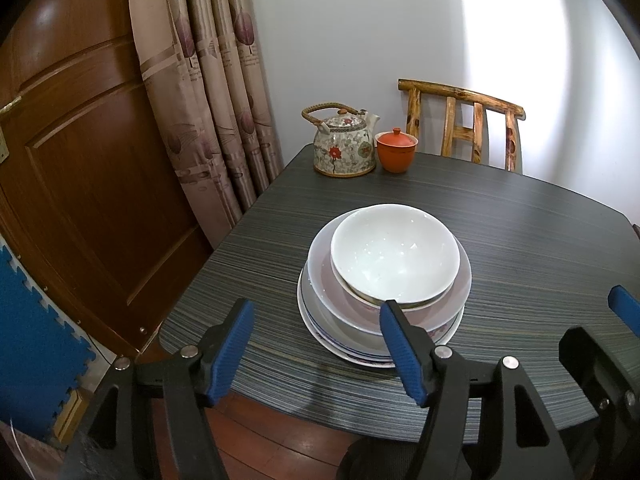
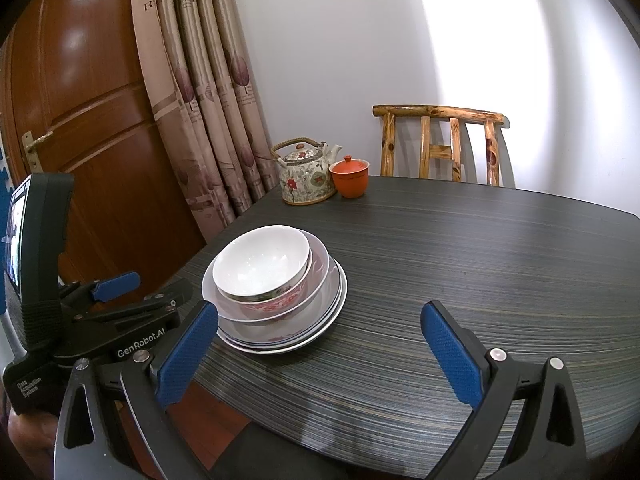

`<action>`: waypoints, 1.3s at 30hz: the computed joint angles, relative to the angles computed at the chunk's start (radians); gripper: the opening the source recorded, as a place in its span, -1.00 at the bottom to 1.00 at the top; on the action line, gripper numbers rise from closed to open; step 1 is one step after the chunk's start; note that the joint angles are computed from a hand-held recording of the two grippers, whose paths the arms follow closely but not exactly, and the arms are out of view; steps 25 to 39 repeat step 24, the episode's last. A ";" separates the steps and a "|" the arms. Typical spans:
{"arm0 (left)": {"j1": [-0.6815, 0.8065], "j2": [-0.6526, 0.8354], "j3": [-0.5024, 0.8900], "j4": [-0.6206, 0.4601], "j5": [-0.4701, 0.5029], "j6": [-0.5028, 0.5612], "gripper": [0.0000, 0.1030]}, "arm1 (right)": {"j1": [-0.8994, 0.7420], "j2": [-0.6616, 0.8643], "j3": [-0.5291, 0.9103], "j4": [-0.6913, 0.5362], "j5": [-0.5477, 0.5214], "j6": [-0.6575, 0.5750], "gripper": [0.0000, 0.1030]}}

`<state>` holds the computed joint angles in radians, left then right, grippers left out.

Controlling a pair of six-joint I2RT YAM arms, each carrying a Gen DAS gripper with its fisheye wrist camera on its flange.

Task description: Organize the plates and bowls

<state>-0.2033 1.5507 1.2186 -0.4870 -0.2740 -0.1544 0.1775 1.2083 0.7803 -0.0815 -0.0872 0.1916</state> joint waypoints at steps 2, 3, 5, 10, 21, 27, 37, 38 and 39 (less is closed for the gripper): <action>0.001 0.001 0.002 -0.001 0.003 -0.001 0.30 | -0.001 0.000 -0.001 0.000 -0.001 0.000 0.96; 0.000 0.000 0.001 0.000 0.004 -0.002 0.30 | 0.001 0.000 0.000 -0.001 0.001 0.002 0.96; 0.001 0.001 0.002 -0.001 0.003 -0.001 0.30 | 0.001 0.000 0.000 -0.001 0.001 0.002 0.96; -0.001 0.000 -0.002 -0.001 0.007 0.004 0.31 | 0.000 0.000 -0.004 0.002 0.001 0.005 0.96; 0.009 -0.007 -0.035 0.041 0.033 0.038 0.38 | -0.058 -0.005 -0.033 0.020 -0.014 -0.023 0.96; 0.019 0.010 -0.008 0.001 0.053 0.017 0.38 | -0.151 0.015 -0.042 0.034 -0.043 -0.047 0.96; 0.019 0.010 -0.008 0.001 0.053 0.017 0.38 | -0.151 0.015 -0.042 0.034 -0.043 -0.047 0.96; 0.019 0.010 -0.008 0.001 0.053 0.017 0.38 | -0.151 0.015 -0.042 0.034 -0.043 -0.047 0.96; 0.019 0.010 -0.008 0.001 0.053 0.017 0.38 | -0.151 0.015 -0.042 0.034 -0.043 -0.047 0.96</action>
